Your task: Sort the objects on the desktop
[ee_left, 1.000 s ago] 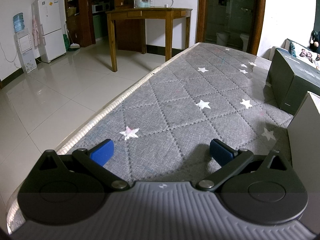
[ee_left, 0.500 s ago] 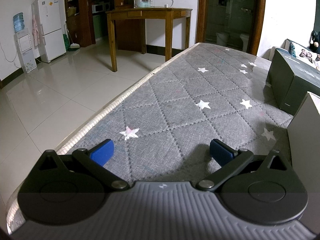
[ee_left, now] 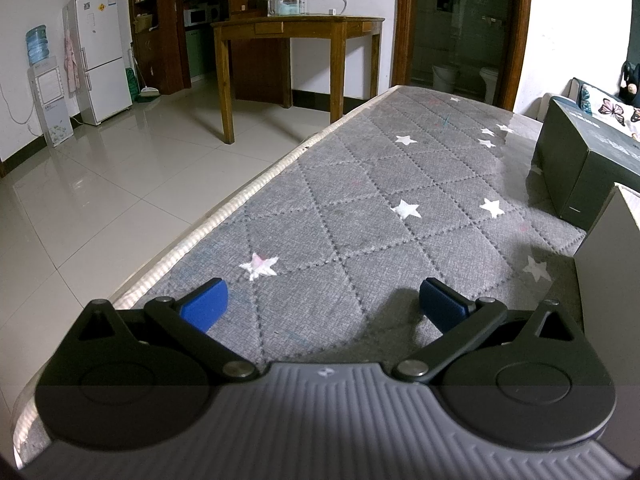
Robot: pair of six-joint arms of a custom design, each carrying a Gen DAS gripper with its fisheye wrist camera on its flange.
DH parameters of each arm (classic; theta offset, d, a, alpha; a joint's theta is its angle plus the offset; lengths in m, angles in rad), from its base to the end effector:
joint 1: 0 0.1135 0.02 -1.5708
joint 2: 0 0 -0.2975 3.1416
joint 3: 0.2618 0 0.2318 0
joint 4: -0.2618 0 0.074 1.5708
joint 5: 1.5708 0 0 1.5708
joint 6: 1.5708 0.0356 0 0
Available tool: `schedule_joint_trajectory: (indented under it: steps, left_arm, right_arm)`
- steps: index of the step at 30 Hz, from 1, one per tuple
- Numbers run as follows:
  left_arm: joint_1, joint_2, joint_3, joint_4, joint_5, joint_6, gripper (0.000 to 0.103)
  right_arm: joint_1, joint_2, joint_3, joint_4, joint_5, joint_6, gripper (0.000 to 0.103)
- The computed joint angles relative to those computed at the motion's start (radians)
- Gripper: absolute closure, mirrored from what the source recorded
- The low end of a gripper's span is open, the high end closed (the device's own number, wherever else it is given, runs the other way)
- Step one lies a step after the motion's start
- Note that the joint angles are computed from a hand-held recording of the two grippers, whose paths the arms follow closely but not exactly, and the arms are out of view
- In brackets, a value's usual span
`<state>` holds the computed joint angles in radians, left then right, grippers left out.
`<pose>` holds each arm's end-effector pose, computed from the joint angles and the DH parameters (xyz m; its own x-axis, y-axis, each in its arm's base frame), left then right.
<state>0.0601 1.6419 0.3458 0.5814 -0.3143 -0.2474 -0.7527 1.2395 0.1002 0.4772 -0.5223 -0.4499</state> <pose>0.2400 0.0255 0.1403 -0.5632 -0.2672 -0.7819 -0.4416 0.8972 0.0115 0.1246 -0.0924 0.1521 -0.5368 -0.0136 -0.8436 0.0798 0.9946 -0.0668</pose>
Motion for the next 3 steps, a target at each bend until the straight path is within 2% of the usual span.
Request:
schedule_joint_trajectory:
  steps: [3]
  left_arm:
    - [0.002,0.002,-0.001,0.003,0.001,0.001,0.000]
  right_arm:
    - [0.005,-0.010,0.000,-0.007,-0.005,0.002,0.000]
